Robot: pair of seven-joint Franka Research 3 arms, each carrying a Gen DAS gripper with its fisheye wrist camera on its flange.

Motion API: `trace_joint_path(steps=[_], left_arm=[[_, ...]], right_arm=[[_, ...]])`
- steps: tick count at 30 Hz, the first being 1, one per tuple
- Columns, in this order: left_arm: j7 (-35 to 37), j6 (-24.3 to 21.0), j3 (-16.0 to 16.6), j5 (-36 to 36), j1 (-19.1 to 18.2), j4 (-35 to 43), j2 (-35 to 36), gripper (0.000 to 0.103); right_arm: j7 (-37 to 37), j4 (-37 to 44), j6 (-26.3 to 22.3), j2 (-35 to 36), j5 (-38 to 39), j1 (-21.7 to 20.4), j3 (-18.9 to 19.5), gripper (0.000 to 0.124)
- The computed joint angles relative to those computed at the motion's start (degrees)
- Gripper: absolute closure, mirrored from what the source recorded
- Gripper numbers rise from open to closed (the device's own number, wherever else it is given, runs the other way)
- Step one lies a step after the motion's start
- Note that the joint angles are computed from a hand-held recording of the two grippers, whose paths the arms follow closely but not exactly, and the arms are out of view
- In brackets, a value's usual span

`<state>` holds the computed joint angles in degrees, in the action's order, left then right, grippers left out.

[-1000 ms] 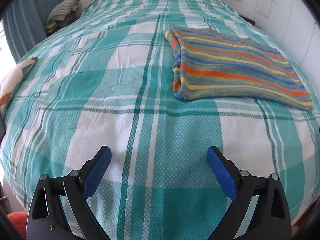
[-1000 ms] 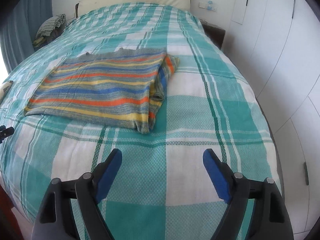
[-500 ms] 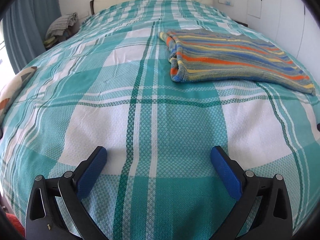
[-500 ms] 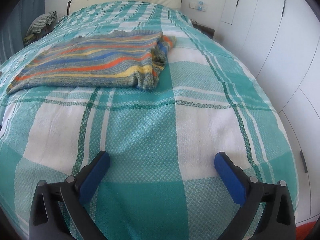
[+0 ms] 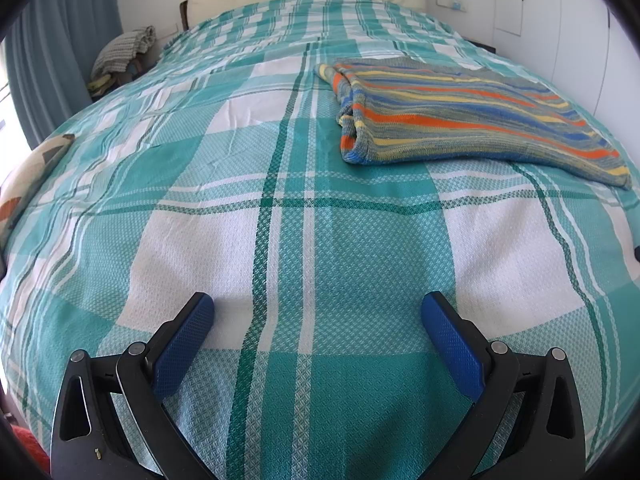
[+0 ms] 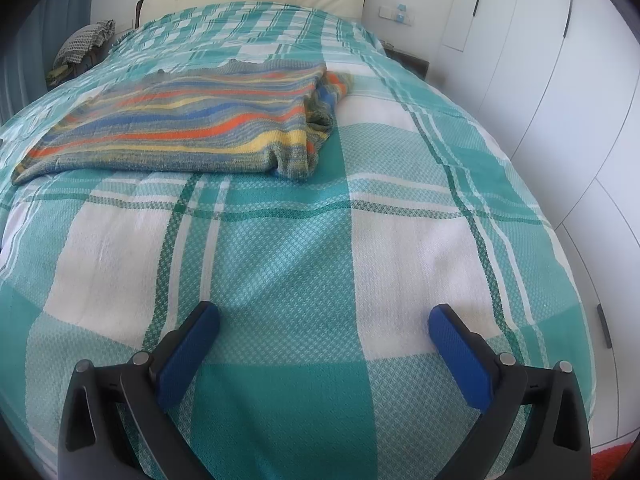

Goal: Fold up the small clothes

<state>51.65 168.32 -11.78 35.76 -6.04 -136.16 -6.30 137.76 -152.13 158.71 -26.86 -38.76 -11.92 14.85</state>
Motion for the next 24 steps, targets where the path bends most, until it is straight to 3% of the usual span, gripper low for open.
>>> trace_joint_path(steps=[14, 16, 17, 19, 20, 22, 24], left_arm=[[0.04, -0.36, 0.0, -0.16, -0.13, 0.06, -0.06, 0.001], [1.26, -2.26, 0.06, -1.79, -0.71, 0.39, -0.39, 0.001], [3.02, -5.37, 0.08, -4.12, -1.53, 1.15, -0.8, 0.001], [8.16, -12.59, 0.36, -11.39, -3.83, 3.37, -2.01, 0.002], [12.43, -13.08, 1.03, -16.34, -5.35, 3.58, -2.88, 0.003], [20.79, -9.75, 1.9, -23.87, -8.5, 3.29, -4.46, 0.003], [26.74, -7.19, 1.12, -26.11, -10.99, 5.42, -3.35, 0.003]], right_arm=[[0.27, 0.07, -0.06, 0.04, -0.24, 0.17, -0.12, 0.021], [0.16, 0.1, -0.21, 0.04, 0.01, 0.35, -0.24, 0.021], [-0.22, 0.15, -0.5, 0.03, 0.62, 0.74, -0.58, 0.021], [-3.87, 0.51, -1.72, 0.14, 4.87, 3.44, -3.37, 0.021], [-8.03, 1.0, -3.0, 0.17, 8.85, 6.0, -6.0, 0.021], [-19.15, 2.29, -4.99, 0.03, 18.68, 11.56, -12.45, 0.021], [-28.68, 2.34, -1.93, -0.7, 28.26, 16.39, -19.12, 0.022]])
